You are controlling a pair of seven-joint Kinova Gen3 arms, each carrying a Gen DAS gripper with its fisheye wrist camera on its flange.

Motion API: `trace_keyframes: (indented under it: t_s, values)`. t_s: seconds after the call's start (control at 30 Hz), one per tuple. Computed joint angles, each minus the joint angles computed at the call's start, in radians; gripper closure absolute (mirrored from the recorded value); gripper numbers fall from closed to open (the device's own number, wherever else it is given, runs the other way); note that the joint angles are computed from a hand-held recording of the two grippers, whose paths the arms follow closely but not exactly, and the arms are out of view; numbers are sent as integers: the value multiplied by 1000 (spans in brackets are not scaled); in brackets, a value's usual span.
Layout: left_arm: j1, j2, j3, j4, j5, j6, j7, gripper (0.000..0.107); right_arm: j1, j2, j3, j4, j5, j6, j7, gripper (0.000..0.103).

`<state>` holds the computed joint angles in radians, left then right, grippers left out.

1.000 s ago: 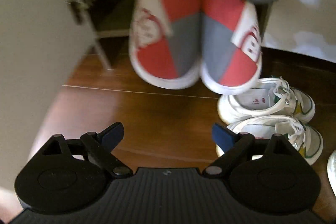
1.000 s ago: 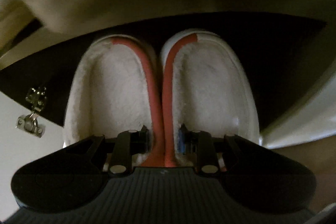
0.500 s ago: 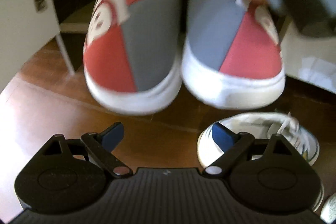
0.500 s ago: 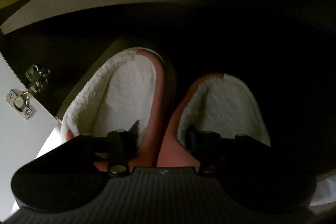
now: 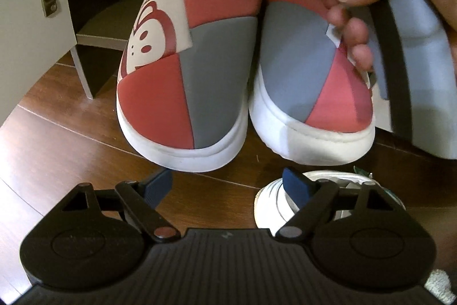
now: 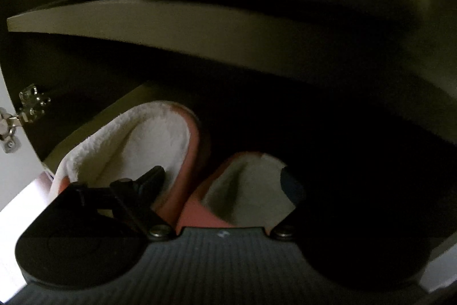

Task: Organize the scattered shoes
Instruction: 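Carry the slides into the cabinet and set them on the shelf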

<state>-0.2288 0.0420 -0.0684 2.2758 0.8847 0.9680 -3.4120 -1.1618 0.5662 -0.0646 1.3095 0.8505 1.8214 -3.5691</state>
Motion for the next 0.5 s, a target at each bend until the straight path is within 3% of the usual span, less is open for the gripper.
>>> trace_keyframes:
  t_s: [0.1,0.17,0.27,0.3,0.37,0.5]
  values:
    - [-12,-13,-8,-1,20,30,-78,23,-52,34,1,-7,76,72,74,7]
    - [-3,-22,-5,-5,13,32,-99,23,-81,32,-2,7,100,76,86,7]
    - [10,-23,0,-16,-13,25,-94,23,-113,-9,-25,41,86,65,48,13]
    - [10,-24,-3,-17,-15,26,-104,23,-131,-26,-37,50,79,73,31,22]
    - [10,-22,-6,-23,-21,33,-105,23,-137,-63,-104,69,86,81,10,29]
    - [8,-21,-8,-32,-31,42,-124,23,-134,-83,-231,61,96,108,-18,30]
